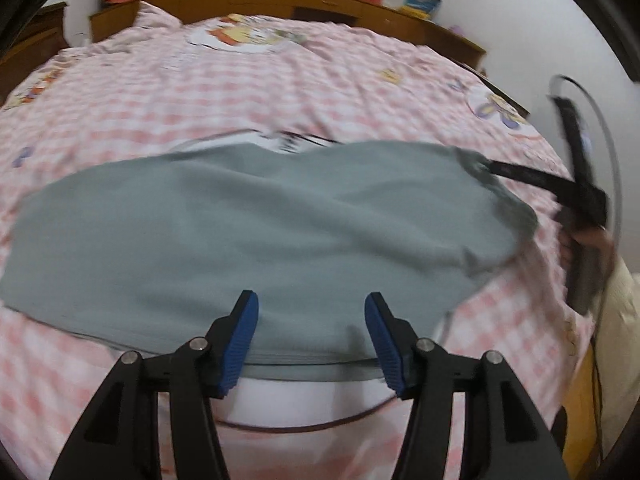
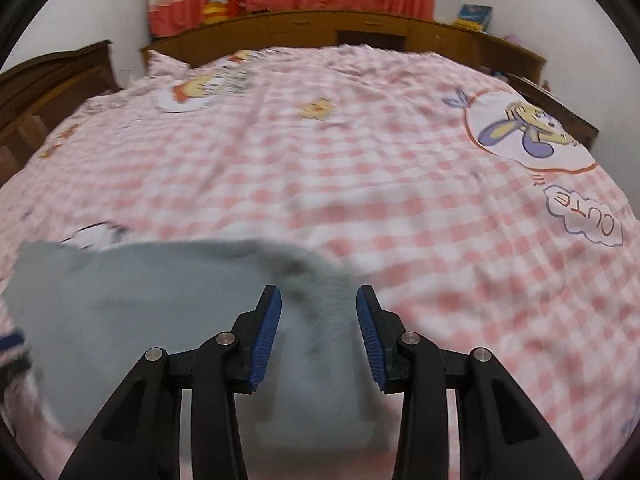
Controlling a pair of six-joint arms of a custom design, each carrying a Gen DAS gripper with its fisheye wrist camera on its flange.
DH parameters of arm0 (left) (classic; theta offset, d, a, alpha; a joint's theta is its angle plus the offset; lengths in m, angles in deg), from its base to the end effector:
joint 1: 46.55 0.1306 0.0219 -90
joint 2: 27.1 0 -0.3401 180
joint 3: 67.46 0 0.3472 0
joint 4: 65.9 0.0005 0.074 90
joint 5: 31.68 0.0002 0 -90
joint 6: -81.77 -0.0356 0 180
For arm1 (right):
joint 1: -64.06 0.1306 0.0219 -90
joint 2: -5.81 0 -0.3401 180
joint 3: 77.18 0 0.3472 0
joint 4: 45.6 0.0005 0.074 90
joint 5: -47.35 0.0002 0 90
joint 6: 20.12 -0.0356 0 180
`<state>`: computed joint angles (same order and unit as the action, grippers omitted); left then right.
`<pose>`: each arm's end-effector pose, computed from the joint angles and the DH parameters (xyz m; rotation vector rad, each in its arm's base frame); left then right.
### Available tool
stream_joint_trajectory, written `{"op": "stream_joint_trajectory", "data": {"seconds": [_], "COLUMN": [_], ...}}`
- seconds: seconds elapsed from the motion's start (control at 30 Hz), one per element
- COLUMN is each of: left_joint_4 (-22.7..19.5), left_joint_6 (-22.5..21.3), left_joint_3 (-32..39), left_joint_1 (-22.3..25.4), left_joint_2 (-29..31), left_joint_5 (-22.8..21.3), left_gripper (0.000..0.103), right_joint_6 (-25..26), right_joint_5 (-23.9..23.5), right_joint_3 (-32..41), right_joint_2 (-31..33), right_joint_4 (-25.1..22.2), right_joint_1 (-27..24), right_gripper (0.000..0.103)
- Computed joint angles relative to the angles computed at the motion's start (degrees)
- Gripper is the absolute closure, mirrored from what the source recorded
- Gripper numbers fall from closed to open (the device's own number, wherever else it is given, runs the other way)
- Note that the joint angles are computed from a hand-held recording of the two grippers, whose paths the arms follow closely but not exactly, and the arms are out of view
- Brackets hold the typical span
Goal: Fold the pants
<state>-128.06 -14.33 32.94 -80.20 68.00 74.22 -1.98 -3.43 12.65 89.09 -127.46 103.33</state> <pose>0.3746 -0.2617 0.4107 0.9833 2.4031 -0.5357 0.2875 0.2054 0.4097 0.7885 2.2998 -0.2311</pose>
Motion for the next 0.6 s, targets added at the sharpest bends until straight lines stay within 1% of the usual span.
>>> {"op": "stream_joint_trajectory", "data": {"seconds": [0.03,0.07,0.1,0.13,0.17,0.2,0.23,0.27,0.3,0.33,0.4,0.43,0.5,0.6], "left_joint_4": [0.0,-0.2,-0.6,-0.9,-0.8,-0.7,-0.6,-0.4,0.1,0.8,1.7,1.8,1.9,1.8], "left_joint_6": [0.7,1.1,1.2,1.1,0.6,-0.1,-0.4,-0.6,-0.6,-0.8,-1.1,-1.0,-1.1,-1.8], "left_joint_3": [-0.2,-0.2,-0.1,-0.2,-0.7,-1.4,-2.1,-2.9,-3.5,-4.4,-5.3,-5.4,-5.4,-5.0], "left_joint_1": [-0.8,-1.6,-2.2,-2.8,-3.4,-3.9,-4.1,-4.3,-4.6,-4.7,-5.2,-5.2,-5.1,-4.6], "left_joint_2": [0.3,0.7,1.1,1.4,1.3,1.1,0.8,0.4,0.1,-0.4,-1.0,-1.1,-1.0,-1.3], "left_joint_5": [0.5,1.2,1.4,0.6,-0.9,-2.6,-3.3,-4.0,-4.5,-5.0,-6.0,-6.2,-6.0,-4.7], "left_gripper": [0.045,0.045,0.045,0.045,0.045,0.046,0.046,0.046,0.046,0.046,0.046,0.046,0.046,0.047], "right_joint_6": [1.2,2.2,2.2,1.7,1.0,0.5,-0.5,-2.8,-4.0,-3.2,0.1,1.1,2.2,0.4], "right_joint_5": [-2.5,-5.9,-8.2,-8.8,-8.0,-6.0,-2.8,1.5,3.9,3.8,-0.2,-0.6,0.5,2.0], "right_joint_3": [-2.3,-5.1,-7.2,-8.0,-7.8,-6.6,-4.9,-1.8,-0.4,-0.2,-1.2,-1.4,-0.7,1.4], "right_joint_2": [-1.4,-3.0,-4.2,-4.5,-4.1,-3.3,-2.0,0.2,1.4,1.7,1.9,2.3,3.8,4.0], "right_joint_4": [3.1,7.6,11.0,12.1,11.4,9.4,6.1,-0.1,-3.5,-4.1,-1.8,-1.5,-2.5,-6.5], "right_joint_1": [-1.8,-3.7,-4.7,-4.9,-4.5,-3.6,-2.5,-1.3,-0.8,-1.7,-4.0,-4.3,-4.0,-2.4], "right_gripper": [0.063,0.063,0.063,0.067,0.074,0.079,0.082,0.082,0.082,0.082,0.081,0.081,0.081,0.08]}}
